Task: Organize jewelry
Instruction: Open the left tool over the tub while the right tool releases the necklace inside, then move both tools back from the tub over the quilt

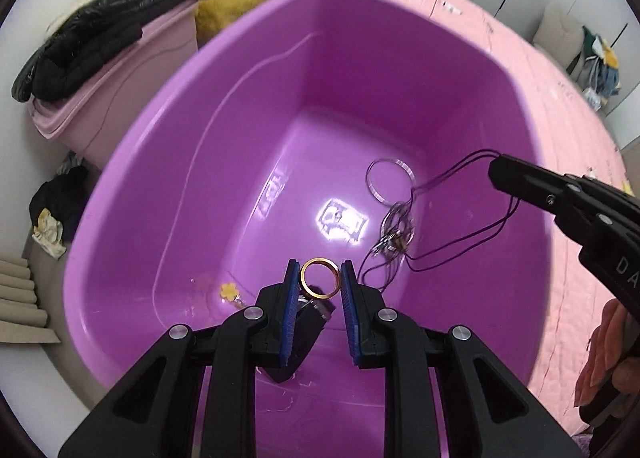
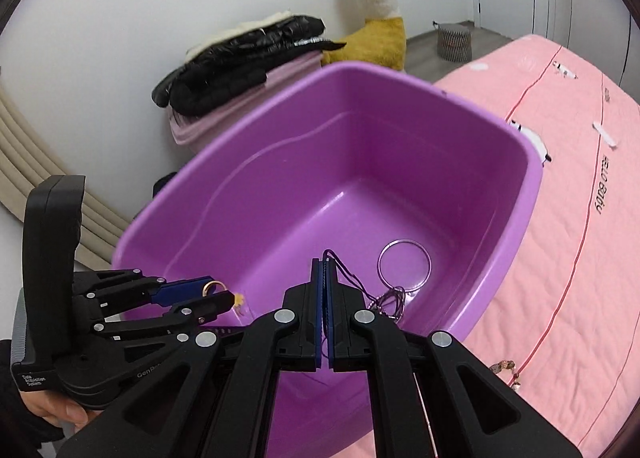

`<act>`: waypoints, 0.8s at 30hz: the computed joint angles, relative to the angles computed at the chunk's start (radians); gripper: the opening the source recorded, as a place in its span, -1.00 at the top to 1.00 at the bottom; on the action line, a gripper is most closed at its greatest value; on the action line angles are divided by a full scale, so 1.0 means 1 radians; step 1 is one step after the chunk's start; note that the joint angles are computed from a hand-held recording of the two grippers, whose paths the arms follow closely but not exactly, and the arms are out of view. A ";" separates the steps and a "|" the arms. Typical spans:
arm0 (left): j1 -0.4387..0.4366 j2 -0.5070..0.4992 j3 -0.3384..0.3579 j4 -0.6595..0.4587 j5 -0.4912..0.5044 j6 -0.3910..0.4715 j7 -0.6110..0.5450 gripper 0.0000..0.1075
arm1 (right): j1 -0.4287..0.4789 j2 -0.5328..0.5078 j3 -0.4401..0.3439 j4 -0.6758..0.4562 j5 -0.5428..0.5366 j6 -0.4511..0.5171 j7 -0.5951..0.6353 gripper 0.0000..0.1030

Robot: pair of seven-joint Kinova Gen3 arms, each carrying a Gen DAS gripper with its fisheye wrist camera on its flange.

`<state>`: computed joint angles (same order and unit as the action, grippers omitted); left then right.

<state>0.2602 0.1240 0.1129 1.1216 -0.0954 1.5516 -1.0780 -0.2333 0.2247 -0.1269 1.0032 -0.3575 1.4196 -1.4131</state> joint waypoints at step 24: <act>0.105 0.034 0.006 -0.024 -0.175 0.073 0.006 -0.42 | -0.009 -0.025 0.008 0.046 0.044 -0.056 -0.034 -0.03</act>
